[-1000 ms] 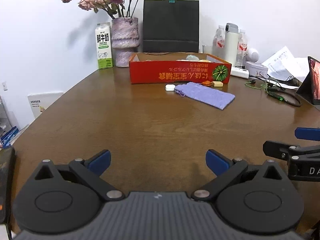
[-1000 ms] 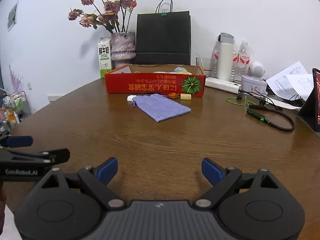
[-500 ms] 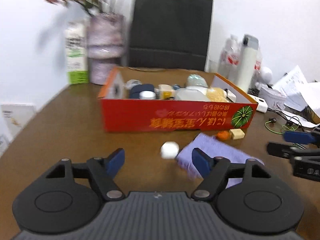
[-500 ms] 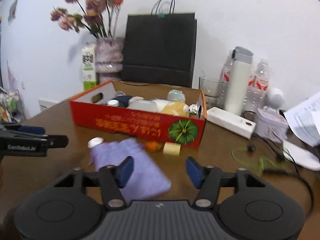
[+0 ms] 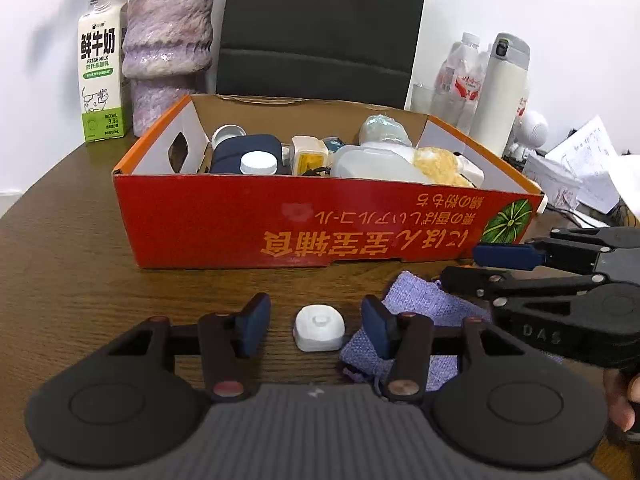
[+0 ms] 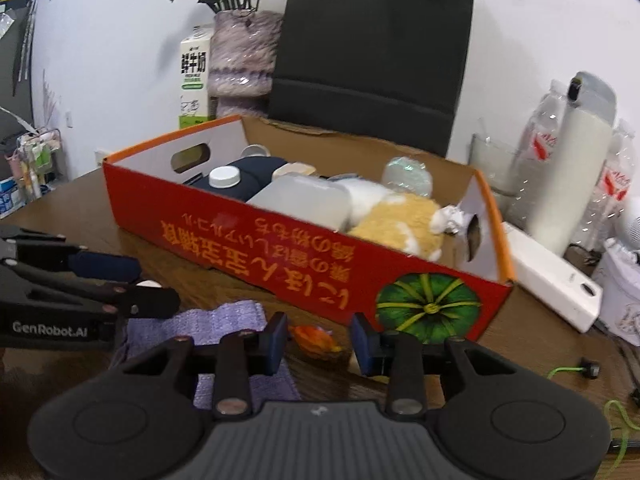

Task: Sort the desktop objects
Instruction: 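Grasp the small white cap with the left tool while the right tool grasps the orange item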

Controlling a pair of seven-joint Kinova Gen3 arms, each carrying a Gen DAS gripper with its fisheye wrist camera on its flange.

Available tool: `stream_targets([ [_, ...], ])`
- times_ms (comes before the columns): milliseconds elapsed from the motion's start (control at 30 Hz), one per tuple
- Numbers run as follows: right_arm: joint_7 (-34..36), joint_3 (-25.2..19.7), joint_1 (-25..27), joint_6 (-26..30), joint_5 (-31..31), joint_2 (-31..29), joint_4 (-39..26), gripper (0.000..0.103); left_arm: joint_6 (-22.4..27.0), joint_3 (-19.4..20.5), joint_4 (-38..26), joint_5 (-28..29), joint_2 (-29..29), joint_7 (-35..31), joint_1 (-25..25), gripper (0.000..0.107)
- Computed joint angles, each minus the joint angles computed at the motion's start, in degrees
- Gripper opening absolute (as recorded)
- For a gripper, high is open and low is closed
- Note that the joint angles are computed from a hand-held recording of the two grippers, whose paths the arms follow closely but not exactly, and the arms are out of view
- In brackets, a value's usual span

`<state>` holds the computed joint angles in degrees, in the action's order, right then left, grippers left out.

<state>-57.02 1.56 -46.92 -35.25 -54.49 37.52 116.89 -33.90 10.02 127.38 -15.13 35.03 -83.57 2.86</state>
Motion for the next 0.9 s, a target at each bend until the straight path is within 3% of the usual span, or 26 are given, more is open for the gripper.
stream_targets([
  [133, 0.31, -0.34, -0.58, -1.36, -0.38, -0.18, 1.03, 0.032, -0.61, -1.95, 0.86, 2.13, -0.50, -2.84, 2.52, 0.041],
  [267, 1.07, -0.36, -1.94, -3.69, -2.34, 0.09, 1.76, 0.023, -1.58, -1.48, 1.74, 1.74, -0.50, -3.24, 1.65, 0.027],
  [333, 3.80, -0.04, -3.11, -4.48, -4.86, 0.58, 1.13, 0.023, -1.64, -1.08, 1.69, 1.37, -0.41, -2.93, 1.11, 0.027],
  [400, 6.46, -0.40, -3.23, -4.52, -6.43, 0.73, 0.58, 0.012, -1.78, -0.70, 1.78, 0.71, -0.34, -2.57, 0.48, 0.027],
  [433, 6.56, -0.77, -2.94, -4.65, -6.47, 0.71, 0.55, 0.011, -1.84, -0.53, 1.80, 0.51, -0.30, -2.30, 0.23, 0.027],
  [567, 1.85, -3.17, -0.81, -7.40, -3.43, 0.27, 2.31, 0.010, -2.04, -1.27, 1.88, 2.52, -0.50, -1.69, 0.91, 0.027],
  [767, -3.03, -4.02, 0.74, -7.39, 0.07, -0.68, 3.70, 0.010, -3.48, -1.84, 2.40, 4.50, -1.07, 0.50, 0.23, 0.027],
  [900, -1.09, -3.10, 1.34, -2.40, -0.36, -0.80, 1.90, 0.018, -3.79, -1.69, 2.73, 3.24, -1.80, 1.51, -0.60, 0.027],
])
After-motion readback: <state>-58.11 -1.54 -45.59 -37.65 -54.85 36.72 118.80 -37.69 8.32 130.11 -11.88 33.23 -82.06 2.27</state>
